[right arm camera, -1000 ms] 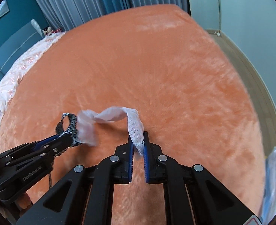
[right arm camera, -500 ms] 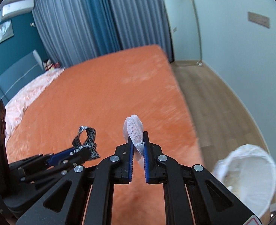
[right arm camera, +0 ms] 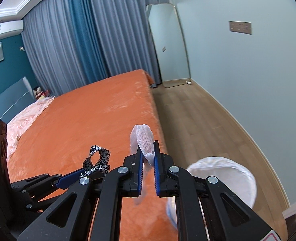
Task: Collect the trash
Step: 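Carry the scarf and ribbon over the trash bin with both tools, then open both tools to drop the scarf and ribbon into the bin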
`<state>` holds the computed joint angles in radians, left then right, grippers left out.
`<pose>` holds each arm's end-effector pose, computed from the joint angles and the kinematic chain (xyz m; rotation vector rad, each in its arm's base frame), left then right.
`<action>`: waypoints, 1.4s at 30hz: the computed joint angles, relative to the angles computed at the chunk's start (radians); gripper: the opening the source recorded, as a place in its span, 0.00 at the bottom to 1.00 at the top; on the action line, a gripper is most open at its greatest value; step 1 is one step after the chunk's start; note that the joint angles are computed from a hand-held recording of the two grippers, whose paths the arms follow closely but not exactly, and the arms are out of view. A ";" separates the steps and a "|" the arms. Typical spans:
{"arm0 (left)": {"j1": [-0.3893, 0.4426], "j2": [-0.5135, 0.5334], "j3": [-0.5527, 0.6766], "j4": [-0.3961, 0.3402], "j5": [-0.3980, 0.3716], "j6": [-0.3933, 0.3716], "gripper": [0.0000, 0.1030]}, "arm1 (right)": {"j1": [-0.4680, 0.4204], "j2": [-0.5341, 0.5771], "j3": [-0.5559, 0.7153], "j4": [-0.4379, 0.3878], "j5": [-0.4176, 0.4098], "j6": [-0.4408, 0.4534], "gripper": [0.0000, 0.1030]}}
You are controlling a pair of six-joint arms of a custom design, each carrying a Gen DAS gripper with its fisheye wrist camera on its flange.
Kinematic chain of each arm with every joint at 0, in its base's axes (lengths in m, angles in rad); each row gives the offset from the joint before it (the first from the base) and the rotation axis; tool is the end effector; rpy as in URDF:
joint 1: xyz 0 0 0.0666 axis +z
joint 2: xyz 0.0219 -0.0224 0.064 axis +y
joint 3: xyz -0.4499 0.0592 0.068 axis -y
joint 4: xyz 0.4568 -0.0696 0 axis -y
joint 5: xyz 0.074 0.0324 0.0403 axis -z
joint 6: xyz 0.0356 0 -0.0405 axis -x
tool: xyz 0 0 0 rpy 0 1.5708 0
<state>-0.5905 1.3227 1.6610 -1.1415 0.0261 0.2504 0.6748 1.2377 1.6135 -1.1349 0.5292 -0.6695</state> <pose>0.4015 -0.2707 0.6560 0.4216 2.3799 -0.4272 0.3549 0.2604 0.6734 0.2497 2.1955 0.1219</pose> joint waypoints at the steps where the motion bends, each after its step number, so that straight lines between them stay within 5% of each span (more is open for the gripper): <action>1: -0.010 0.001 0.003 -0.001 -0.003 0.001 0.25 | 0.000 -0.008 -0.006 -0.004 0.006 -0.005 0.08; 25: -0.176 0.122 0.094 -0.027 0.018 0.014 0.28 | -0.096 -0.176 -0.170 -0.069 0.015 -0.069 0.09; 32: -0.178 0.164 0.114 -0.025 0.017 0.055 0.48 | -0.143 -0.192 -0.200 -0.075 -0.015 -0.099 0.19; 42: -0.170 0.143 0.082 -0.006 -0.011 0.049 0.57 | -0.131 -0.190 -0.204 -0.108 -0.027 -0.117 0.33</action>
